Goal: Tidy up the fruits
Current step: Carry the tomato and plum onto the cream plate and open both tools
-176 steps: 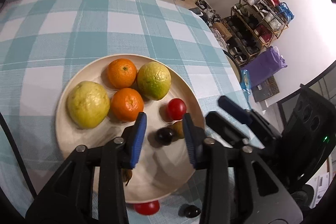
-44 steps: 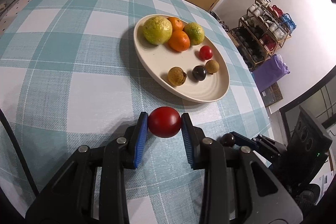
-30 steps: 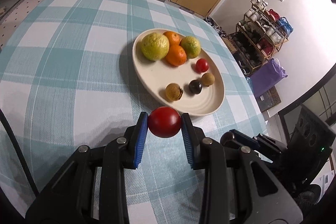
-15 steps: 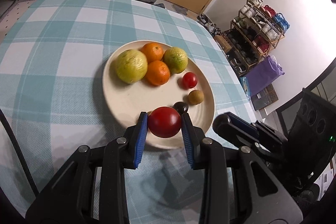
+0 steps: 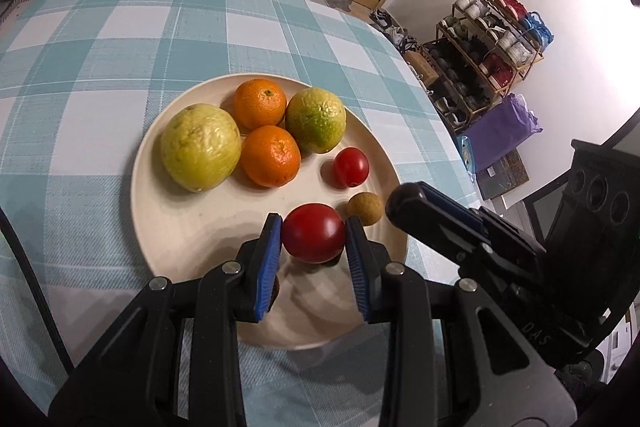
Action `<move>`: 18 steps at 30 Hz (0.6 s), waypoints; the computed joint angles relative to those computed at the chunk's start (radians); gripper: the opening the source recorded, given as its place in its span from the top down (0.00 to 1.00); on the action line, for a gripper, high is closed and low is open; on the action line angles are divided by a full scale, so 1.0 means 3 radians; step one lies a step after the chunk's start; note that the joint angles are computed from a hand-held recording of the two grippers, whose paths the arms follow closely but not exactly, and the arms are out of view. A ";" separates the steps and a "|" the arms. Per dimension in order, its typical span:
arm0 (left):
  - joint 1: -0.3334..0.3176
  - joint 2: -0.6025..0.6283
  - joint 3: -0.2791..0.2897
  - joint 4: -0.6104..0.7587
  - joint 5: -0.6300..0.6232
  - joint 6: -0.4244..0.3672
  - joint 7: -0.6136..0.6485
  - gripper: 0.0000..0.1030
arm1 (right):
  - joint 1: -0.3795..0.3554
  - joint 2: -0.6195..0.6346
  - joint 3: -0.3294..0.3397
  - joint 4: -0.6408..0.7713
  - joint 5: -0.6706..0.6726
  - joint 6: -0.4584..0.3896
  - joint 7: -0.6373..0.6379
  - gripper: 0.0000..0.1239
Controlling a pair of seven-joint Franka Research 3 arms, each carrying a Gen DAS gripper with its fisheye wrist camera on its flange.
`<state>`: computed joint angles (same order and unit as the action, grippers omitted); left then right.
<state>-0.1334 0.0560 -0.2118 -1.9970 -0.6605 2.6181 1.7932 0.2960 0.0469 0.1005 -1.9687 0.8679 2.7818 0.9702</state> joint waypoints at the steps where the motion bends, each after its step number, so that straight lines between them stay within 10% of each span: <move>1: -0.0002 0.0031 -0.0003 0.0034 0.0002 -0.0007 0.0000 0.72 | -0.0003 0.0015 -0.0004 0.0012 -0.0003 -0.0005 0.0010 0.82; 18: 0.0130 0.0353 -0.0142 0.0374 0.0130 -0.0090 -0.0144 0.72 | -0.0179 0.0484 0.0019 0.0568 -0.0270 -0.0326 0.0453 0.82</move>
